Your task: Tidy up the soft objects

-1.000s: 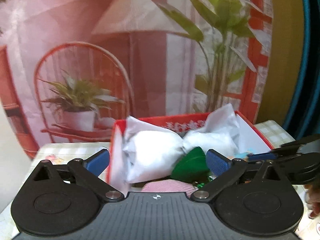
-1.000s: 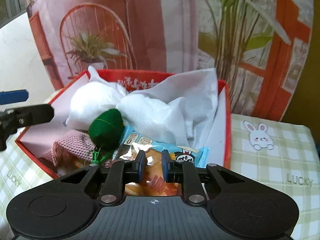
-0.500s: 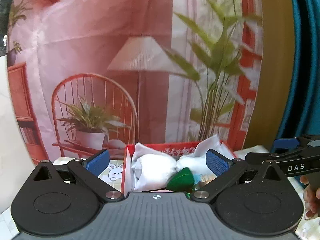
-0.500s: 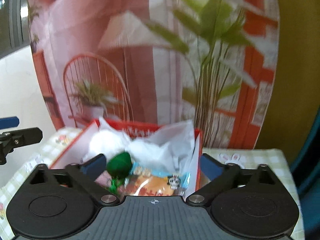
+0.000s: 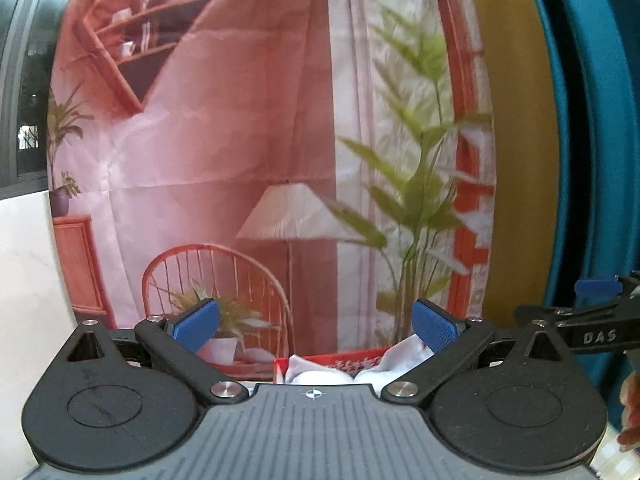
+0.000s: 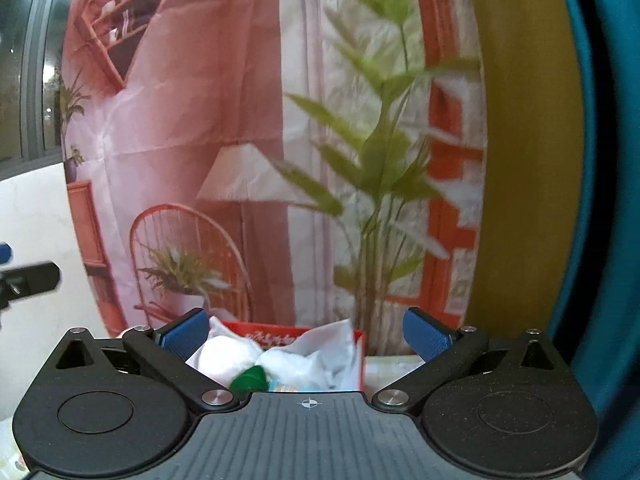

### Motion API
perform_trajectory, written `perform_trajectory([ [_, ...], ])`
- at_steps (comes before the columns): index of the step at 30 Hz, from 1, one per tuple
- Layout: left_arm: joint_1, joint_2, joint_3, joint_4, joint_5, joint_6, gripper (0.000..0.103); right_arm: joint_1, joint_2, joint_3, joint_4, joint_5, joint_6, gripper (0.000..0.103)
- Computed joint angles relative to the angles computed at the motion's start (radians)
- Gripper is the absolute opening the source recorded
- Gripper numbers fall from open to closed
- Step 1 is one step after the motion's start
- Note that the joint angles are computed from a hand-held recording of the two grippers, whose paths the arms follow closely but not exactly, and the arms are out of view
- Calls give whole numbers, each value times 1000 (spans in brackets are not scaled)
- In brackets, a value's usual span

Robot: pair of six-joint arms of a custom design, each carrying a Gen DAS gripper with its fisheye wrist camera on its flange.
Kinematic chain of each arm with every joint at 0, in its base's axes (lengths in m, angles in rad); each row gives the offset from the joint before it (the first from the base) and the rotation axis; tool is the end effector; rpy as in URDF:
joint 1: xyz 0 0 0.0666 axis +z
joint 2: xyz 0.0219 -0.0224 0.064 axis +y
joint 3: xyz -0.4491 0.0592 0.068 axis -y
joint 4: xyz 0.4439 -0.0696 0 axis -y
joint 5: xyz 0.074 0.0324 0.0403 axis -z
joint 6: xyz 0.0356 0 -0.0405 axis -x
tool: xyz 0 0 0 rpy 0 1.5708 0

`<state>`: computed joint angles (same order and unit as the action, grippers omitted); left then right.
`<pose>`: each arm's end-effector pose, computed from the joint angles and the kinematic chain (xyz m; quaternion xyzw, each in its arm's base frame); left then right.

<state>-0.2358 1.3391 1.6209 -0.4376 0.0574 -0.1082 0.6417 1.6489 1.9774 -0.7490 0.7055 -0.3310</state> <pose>0.5046 -0.1237 0.6896 0.1484 0.7453 -0.0632 0.6470 0.5244 0.3625 0.6748 0.0638 0.8070 -0.0177 0.5868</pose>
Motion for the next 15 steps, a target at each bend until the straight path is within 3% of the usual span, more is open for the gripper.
perform_trajectory([
  [3,6,-32,-14,-20,17,24,103,33,-25,-15,17,67,23,103],
  [15,27,-110,-86,5,-5,64,103,96,-84,-56,30,115,3,103],
])
